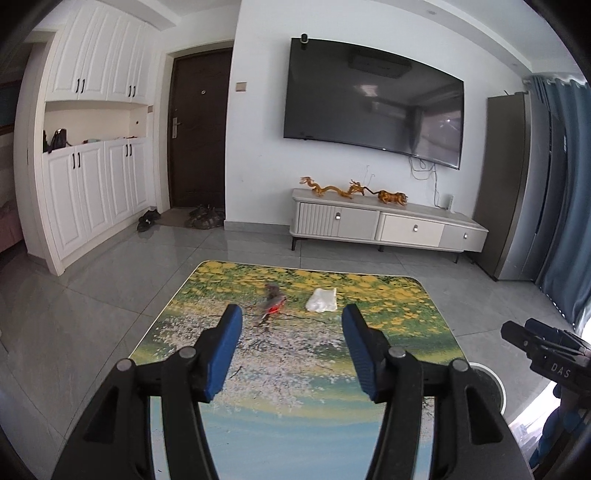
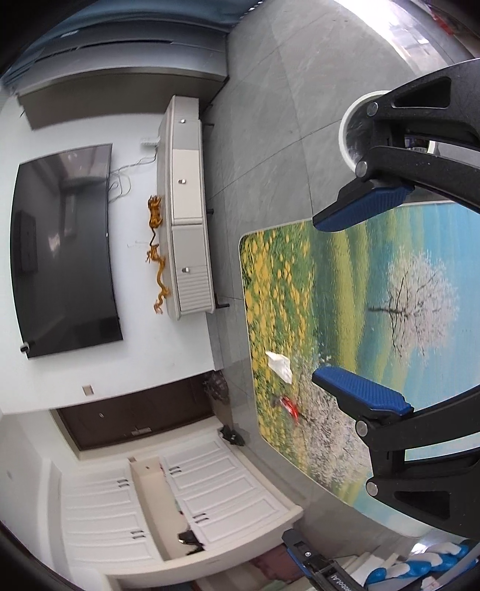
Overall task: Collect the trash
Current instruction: 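Move both open tools back to the last items on the table, then grasp the red-grey wrapper with the left tool while the right grasps the white bag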
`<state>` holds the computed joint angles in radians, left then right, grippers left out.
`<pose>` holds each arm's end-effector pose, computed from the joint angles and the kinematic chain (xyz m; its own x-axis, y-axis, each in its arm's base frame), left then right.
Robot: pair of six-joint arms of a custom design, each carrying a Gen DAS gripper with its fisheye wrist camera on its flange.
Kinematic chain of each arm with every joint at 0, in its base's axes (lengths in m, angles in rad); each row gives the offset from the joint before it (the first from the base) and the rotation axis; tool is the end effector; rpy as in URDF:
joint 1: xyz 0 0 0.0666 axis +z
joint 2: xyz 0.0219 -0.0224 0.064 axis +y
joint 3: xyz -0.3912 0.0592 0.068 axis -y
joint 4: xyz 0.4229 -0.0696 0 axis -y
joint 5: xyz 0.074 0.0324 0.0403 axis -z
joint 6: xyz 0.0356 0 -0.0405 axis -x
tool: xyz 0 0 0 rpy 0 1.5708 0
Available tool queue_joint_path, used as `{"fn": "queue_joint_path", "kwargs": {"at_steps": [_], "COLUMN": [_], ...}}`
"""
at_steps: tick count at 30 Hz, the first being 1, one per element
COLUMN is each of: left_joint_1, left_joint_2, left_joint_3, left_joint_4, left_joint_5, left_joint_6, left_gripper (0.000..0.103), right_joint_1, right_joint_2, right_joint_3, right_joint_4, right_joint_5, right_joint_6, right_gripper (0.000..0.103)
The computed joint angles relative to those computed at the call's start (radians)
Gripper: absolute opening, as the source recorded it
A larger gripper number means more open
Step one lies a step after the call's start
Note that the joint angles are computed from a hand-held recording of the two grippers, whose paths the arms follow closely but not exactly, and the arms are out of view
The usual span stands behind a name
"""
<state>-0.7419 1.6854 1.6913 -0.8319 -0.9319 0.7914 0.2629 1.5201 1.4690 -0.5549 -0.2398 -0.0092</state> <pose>0.4772 -0.3992 0.4438 -0.3822 -0.2251 -0.8962 -0.3843 0.9208 -0.0673 0.5594 0.1589 0.4411 -0.5540 -0.1399 -0.8207 -0.4359 0.8886 0.1428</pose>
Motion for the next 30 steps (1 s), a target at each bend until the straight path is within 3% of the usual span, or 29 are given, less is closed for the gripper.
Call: {"fn": "queue_joint_path", "kwargs": {"at_steps": [7,14,20,25,30], "left_joint_1": [0.039,0.133,0.261,0.340,0.377], "left_joint_2": [-0.025,-0.017,0.018,0.126,0.257], "left_joint_3": [-0.060,-0.107,-0.129,-0.030,0.125], "left_joint_4": [0.006,0.029,0.124,0.118,0.070], "left_joint_5": [0.048,0.188,0.422,0.596,0.658], "left_joint_6": [0.052,0.048,-0.121,-0.229,-0.307], "left_gripper": [0.054,0.054,0.054,0.054,0.054], "right_joint_1": [0.037,0.065,0.084,0.106,0.132], "right_joint_2": [0.044,0.160,0.354,0.550,0.786], "right_joint_3": [0.036,0.158,0.392,0.641,0.978], "right_joint_4": [-0.042,-0.139,-0.250,-0.353,-0.482], "right_joint_5": [0.023,0.017,-0.045,-0.104,-0.113], "right_joint_6": [0.040,0.112,0.147,0.133,0.093], "right_gripper": [0.074,0.074,0.074,0.066,0.063]}}
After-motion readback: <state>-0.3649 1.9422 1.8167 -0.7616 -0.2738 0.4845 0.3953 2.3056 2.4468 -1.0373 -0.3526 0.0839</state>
